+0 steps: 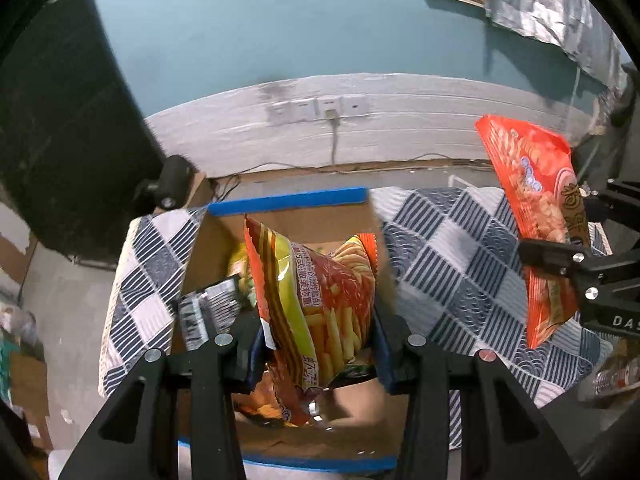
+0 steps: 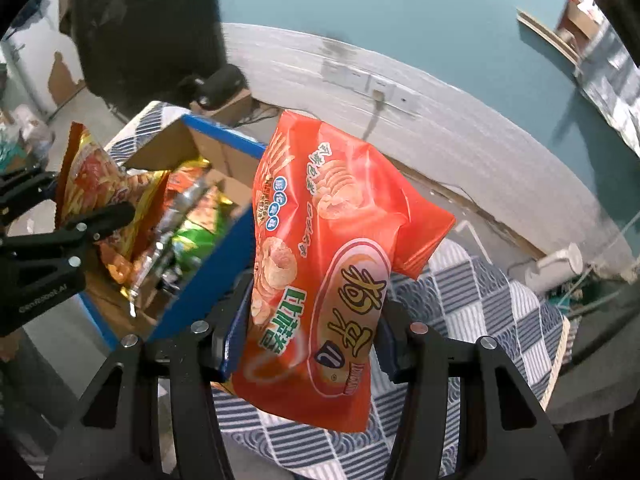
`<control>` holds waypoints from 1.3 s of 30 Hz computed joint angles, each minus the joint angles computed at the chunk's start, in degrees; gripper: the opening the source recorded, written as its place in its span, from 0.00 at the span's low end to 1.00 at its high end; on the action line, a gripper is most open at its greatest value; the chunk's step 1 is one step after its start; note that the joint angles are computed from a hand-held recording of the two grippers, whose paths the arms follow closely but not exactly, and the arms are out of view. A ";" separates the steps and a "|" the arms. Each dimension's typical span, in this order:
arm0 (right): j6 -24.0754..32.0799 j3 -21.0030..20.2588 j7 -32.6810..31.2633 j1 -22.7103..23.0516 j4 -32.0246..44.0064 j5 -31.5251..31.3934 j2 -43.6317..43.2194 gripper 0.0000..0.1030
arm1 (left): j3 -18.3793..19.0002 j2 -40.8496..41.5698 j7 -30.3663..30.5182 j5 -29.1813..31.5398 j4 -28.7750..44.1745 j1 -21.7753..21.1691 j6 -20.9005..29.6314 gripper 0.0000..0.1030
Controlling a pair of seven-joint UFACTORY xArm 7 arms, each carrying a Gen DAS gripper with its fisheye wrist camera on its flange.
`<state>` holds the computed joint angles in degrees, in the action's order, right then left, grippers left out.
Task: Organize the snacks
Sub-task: 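Lift both held bags and carry them over the cardboard box, then lower both bags into the box and open both tools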
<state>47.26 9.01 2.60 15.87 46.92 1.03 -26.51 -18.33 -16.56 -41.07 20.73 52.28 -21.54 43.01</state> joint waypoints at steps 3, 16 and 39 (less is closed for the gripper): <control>-0.30 1.39 1.02 1.06 2.67 0.37 3.14 0.51 | 1.39 -2.40 0.54 -1.46 -2.82 0.50 -0.43 0.43; -0.71 3.90 4.21 5.71 12.65 -0.24 16.42 0.51 | 3.59 -6.02 2.96 -5.83 -9.90 4.11 -2.41 0.43; -1.52 3.43 5.00 8.76 18.88 3.25 25.07 0.69 | 4.14 -9.26 3.31 -9.55 -12.92 6.38 -2.78 0.77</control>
